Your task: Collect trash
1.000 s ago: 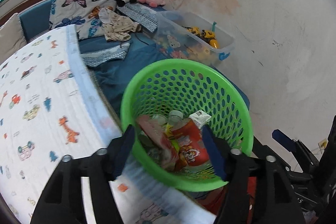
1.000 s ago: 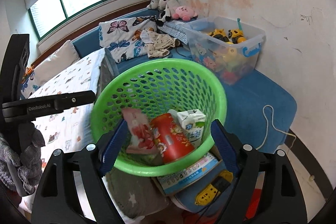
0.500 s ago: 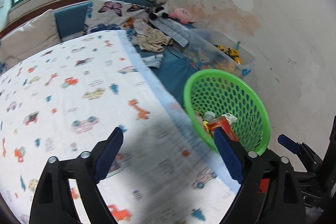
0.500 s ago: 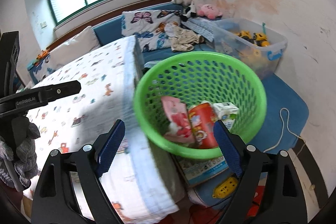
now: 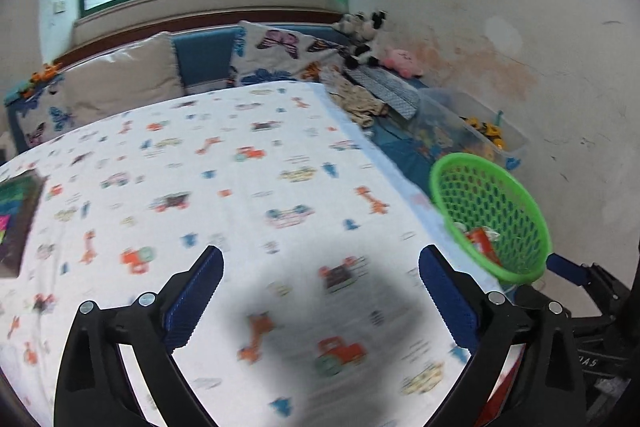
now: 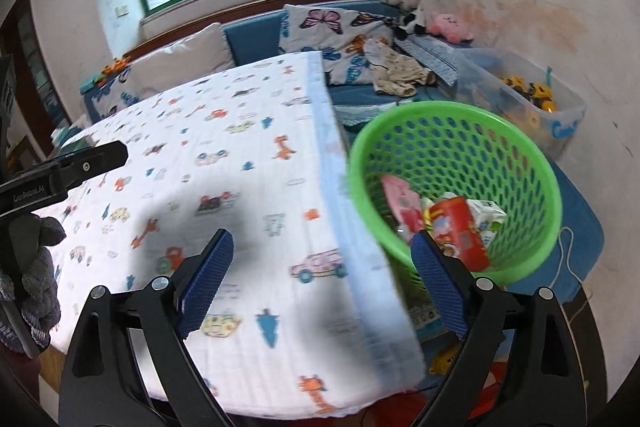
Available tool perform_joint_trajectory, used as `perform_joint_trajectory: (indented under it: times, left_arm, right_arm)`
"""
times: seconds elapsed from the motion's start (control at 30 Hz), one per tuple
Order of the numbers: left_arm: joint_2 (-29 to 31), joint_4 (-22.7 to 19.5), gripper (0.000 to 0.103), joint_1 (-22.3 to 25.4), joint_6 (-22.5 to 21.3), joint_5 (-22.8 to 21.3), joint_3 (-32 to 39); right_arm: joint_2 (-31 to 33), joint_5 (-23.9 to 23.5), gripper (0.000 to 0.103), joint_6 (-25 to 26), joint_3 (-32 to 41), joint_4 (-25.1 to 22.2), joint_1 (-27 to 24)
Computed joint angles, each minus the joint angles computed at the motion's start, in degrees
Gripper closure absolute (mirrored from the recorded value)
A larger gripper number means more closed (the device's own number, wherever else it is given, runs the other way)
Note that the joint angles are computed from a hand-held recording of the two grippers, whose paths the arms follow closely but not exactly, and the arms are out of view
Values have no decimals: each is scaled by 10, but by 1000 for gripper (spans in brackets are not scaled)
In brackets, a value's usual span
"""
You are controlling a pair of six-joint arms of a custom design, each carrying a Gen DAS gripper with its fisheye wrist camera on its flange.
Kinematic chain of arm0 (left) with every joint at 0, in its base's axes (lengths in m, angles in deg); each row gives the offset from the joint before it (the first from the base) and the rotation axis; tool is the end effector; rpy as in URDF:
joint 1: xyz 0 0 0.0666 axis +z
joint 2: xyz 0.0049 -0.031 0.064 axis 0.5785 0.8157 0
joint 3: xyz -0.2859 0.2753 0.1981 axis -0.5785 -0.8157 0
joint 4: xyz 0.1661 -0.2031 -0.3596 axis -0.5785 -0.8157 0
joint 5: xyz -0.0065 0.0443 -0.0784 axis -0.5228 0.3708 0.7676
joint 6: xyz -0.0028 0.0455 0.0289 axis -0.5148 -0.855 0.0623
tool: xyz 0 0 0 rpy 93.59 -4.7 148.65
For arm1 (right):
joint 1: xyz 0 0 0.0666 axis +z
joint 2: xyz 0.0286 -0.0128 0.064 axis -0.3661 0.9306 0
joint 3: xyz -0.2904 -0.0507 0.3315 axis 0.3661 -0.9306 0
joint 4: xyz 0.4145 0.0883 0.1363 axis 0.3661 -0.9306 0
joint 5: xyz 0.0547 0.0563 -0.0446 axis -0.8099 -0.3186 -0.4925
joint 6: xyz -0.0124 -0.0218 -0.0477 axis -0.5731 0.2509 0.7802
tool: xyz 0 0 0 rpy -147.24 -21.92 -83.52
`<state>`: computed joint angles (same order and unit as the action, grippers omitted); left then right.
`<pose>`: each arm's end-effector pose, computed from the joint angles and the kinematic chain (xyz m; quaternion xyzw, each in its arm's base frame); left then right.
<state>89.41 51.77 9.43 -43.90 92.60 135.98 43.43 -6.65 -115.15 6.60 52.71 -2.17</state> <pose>0.6563 -0.3251 0.3886 0.2198 0.8841 -0.1604 0.3800 0.5070 0.1644 0.3527 0.1235 0.9030 0.0031 0.4114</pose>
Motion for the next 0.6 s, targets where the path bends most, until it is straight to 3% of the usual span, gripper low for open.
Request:
perform_joint_trajectory:
  times: [0.6]
  left_arm:
    - [-102,85,7,52,26,-87,-169]
  right_arm:
    - [30,-12,6,16,25,14,53]
